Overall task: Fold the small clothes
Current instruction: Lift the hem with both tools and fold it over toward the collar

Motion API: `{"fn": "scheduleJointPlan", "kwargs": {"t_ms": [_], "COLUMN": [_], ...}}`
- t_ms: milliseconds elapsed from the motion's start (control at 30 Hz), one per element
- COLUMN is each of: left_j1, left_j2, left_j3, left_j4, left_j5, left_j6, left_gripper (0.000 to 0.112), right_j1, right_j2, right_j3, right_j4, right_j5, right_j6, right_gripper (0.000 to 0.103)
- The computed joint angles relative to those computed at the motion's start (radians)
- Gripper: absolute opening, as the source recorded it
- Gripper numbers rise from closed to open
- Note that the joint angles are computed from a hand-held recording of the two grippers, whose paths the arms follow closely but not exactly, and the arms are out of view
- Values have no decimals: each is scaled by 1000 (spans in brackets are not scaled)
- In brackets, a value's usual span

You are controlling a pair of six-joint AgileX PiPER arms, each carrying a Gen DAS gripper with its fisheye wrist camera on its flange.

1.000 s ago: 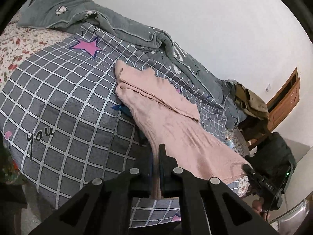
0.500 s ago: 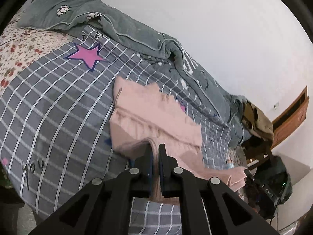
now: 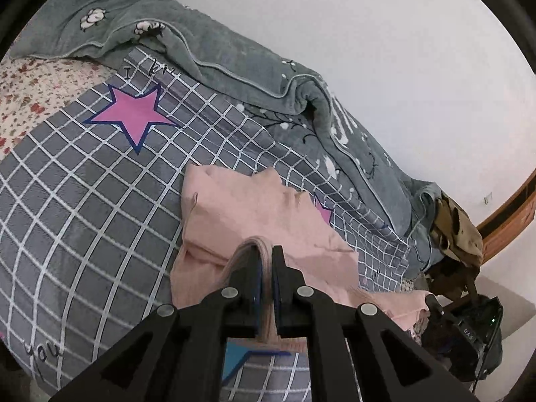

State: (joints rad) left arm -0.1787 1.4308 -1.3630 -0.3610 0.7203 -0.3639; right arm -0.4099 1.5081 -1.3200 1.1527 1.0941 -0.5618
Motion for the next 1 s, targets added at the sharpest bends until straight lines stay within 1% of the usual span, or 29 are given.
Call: {"fn": "scheduleJointPlan", "kwargs": {"t_ms": [200, 300, 400, 567, 667, 767, 833, 867, 900, 933, 1000], "left_j1": [40, 36, 30, 42, 40, 48, 54, 54, 54, 53, 56], "left_j2": [151, 235, 320, 478, 567, 687, 746, 774, 798, 821, 858], "left_j3": [-121, -210, -306, -493, -615, -792, -885, -930, -972, -1015, -1088], "left_j4": [-46, -7, 23, 1, 27, 34, 39, 50, 70, 94, 119], "left_j5": [14, 40, 71, 148, 191, 282, 329, 346, 362, 378, 410], "left_j6": [40, 31, 31, 69, 59, 45, 36, 28, 19, 11, -3], "left_gripper": [7, 7, 7, 7, 7, 7, 8, 12, 17, 20, 31], "right_j1": [50, 91, 122, 165, 185, 204, 212, 215, 219, 224, 228], "right_j2": [127, 198, 291, 448, 520, 617, 666, 687, 710, 740, 784], "right_j3": [-105, -174, -263, -437, -528, -662, -732, -763, -799, -848, -922], "right_j4": [-13, -71, -126, -208, -256, -319, -347, -360, -376, -398, -424], "right_j5": [-51, -87, -94, -87, -96, -87, -73, -66, -59, -46, -24], "right_j6": [26, 26, 63, 143, 198, 286, 318, 328, 343, 368, 399], "right_gripper": [7, 7, 7, 8, 8, 9, 9, 9, 12, 15, 20]}}
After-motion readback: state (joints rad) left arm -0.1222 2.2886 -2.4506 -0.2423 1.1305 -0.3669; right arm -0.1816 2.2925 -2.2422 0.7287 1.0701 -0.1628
